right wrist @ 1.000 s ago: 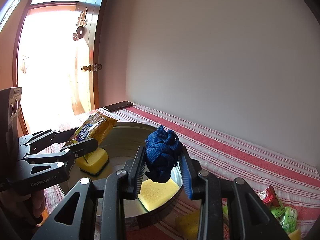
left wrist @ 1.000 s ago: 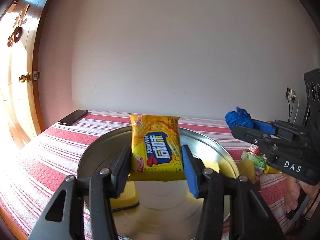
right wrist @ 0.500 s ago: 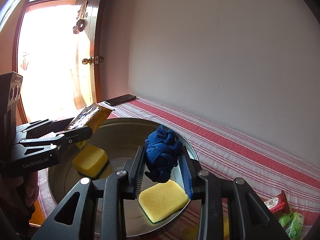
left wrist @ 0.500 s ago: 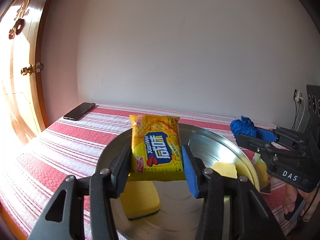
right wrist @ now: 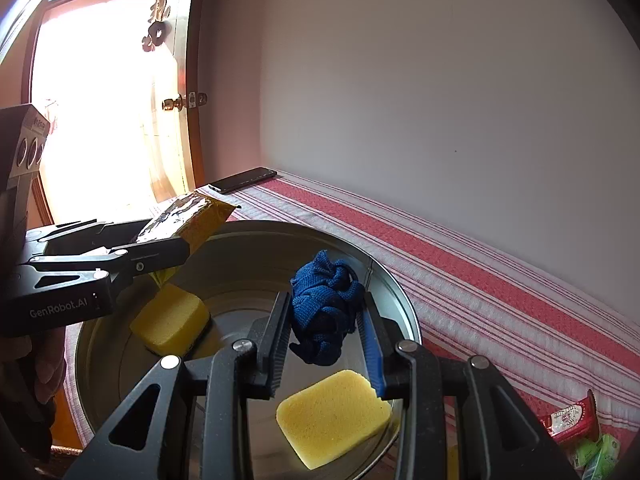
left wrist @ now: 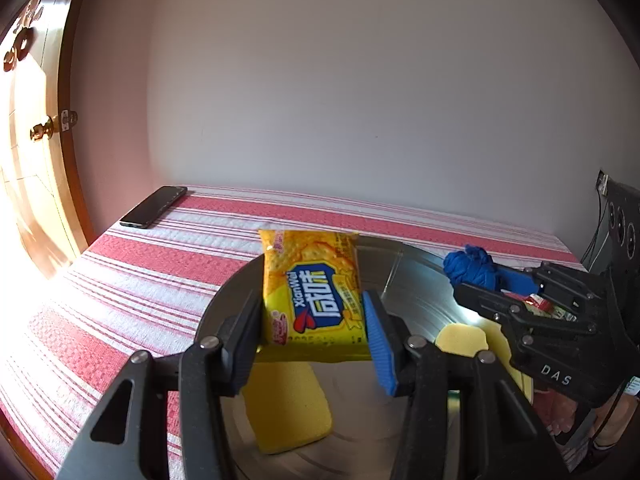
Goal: Organize objects
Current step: 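Carry the chip bag and blue cloth over the tin with both grippers, then open both grippers to drop the bag and cloth into the tin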
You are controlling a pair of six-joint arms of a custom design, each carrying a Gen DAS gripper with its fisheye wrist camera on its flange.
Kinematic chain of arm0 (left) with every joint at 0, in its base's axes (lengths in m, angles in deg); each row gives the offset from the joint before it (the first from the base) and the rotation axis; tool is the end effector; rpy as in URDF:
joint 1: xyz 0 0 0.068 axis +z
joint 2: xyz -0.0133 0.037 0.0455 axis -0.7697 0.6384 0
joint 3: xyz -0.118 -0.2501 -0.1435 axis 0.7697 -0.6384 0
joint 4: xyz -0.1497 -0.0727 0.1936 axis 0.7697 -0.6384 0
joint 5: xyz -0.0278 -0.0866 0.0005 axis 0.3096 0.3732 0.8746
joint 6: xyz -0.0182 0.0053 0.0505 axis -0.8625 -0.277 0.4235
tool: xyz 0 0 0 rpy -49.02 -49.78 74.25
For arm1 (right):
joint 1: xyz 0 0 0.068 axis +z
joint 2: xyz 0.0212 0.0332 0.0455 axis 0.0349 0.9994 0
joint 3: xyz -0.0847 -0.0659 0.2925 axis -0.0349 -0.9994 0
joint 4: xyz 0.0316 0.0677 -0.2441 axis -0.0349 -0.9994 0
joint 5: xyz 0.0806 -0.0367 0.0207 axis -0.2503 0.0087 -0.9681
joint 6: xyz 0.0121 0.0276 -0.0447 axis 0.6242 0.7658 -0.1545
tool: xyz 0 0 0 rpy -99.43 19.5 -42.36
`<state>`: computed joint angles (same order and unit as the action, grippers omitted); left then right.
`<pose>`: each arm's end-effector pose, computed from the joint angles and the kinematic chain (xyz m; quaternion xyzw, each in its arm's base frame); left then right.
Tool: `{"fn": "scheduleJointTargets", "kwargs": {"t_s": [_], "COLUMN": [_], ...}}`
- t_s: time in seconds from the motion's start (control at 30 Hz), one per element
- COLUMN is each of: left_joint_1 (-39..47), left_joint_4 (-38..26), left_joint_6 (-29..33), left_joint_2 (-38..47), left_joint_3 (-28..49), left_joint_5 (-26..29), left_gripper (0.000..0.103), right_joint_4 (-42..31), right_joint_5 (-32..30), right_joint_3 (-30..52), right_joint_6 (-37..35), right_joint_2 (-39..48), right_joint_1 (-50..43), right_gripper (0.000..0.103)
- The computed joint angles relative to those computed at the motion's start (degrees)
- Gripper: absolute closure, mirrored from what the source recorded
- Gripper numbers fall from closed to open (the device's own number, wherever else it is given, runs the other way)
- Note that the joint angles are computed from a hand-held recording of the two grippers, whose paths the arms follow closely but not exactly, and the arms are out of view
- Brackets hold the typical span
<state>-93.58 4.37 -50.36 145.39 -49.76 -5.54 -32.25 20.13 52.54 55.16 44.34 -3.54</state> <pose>0.2571 -0.2141 0.0911 -0.0481 0.8722 -0.0374 0.4853 0.3113 -0.0114 0.0778 -0.2752 0.8302 0.1215 0.4694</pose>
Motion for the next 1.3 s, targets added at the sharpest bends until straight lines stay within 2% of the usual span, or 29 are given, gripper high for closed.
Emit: {"fn": "scheduleJointTargets", "kwargs": {"t_s": [0.43,0.93,1.13,1.17,1.23,1.3], "left_joint_1": [4.76,5.49,5.50,5.25,4.84,4.52], "left_joint_4": [-7.88,-10.85,-11.30,-11.31,-10.87,-10.45], "left_joint_6": [1.81,3.09,3.19,3.28,3.54,3.55], "left_joint_2": [1.77,2.78,2.53,2.42,2.16,1.93], "left_joint_3": [5.78,7.28,7.10,7.04,6.67,6.26], "left_joint_5": [4.76,7.30,6.69,5.97,4.84,3.99], "left_gripper": [0.055,0.054,0.053,0.051,0.033,0.030], "right_joint_4": [-3.95,-6.15,-6.47,-6.95,-7.20,-4.80], "right_joint_5": [2.40,3.76,3.47,3.34,2.78,2.62], "right_joint_3": [3.25,4.52,4.34,4.55,4.49,3.27], "right_joint_6": [1.96,2.02,2.34,2.51,2.70,3.31], "right_joint_2": [1.98,2.74,2.40,2.34,2.22,2.03], "right_joint_1": [3.01,3.85,3.66,3.54,3.41,3.29], "right_gripper": [0.067,0.067,0.067,0.065,0.053,0.040]}}
